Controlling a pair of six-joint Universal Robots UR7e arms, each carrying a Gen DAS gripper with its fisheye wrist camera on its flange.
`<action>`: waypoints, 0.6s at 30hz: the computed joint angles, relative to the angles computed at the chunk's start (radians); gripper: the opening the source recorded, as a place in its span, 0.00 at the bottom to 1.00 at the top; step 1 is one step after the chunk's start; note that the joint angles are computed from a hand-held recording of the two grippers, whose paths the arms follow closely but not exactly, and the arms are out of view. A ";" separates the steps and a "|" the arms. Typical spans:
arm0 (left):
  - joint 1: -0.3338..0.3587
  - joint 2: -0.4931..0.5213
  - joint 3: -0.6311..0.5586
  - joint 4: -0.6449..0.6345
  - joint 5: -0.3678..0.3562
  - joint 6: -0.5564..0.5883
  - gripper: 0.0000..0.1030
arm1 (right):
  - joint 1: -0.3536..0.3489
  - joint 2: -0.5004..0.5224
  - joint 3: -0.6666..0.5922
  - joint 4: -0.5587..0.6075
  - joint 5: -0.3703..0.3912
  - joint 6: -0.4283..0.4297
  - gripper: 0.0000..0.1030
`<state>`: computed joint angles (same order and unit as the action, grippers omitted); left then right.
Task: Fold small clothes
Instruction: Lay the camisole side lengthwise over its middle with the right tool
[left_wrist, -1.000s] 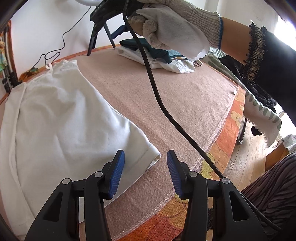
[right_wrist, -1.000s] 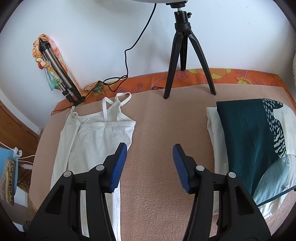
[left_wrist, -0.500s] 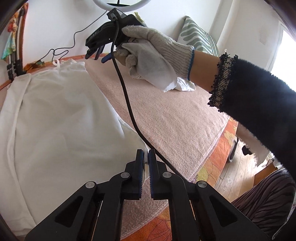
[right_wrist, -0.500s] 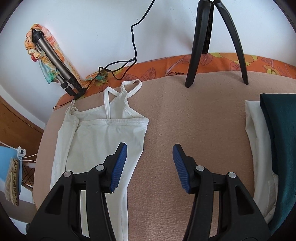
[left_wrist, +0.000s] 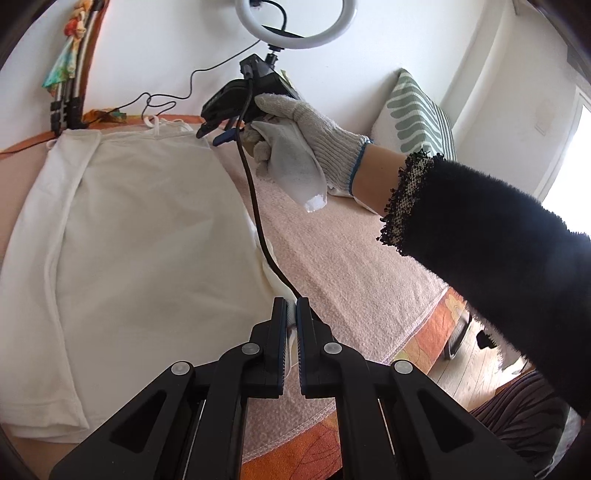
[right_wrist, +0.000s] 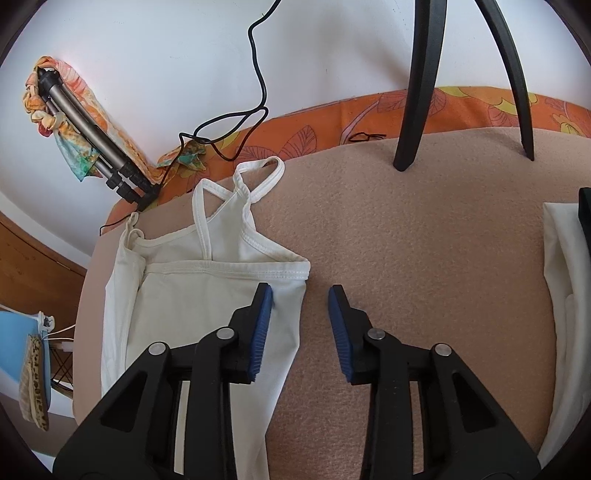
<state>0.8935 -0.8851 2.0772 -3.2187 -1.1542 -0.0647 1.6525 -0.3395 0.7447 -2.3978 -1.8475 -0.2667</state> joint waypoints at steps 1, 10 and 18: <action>0.001 -0.002 0.003 -0.001 0.000 -0.008 0.04 | 0.001 0.009 -0.014 0.015 0.004 0.004 0.19; -0.005 -0.037 0.053 -0.053 0.020 -0.032 0.04 | 0.070 0.062 -0.077 -0.027 -0.165 -0.024 0.05; -0.005 -0.085 0.106 -0.084 0.050 -0.040 0.04 | 0.155 0.147 -0.194 -0.008 -0.311 -0.097 0.05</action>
<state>0.8884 -0.9697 2.1832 -3.3030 -1.1039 -0.1050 1.8078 -0.1929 0.5512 -2.4062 -2.1588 -0.3633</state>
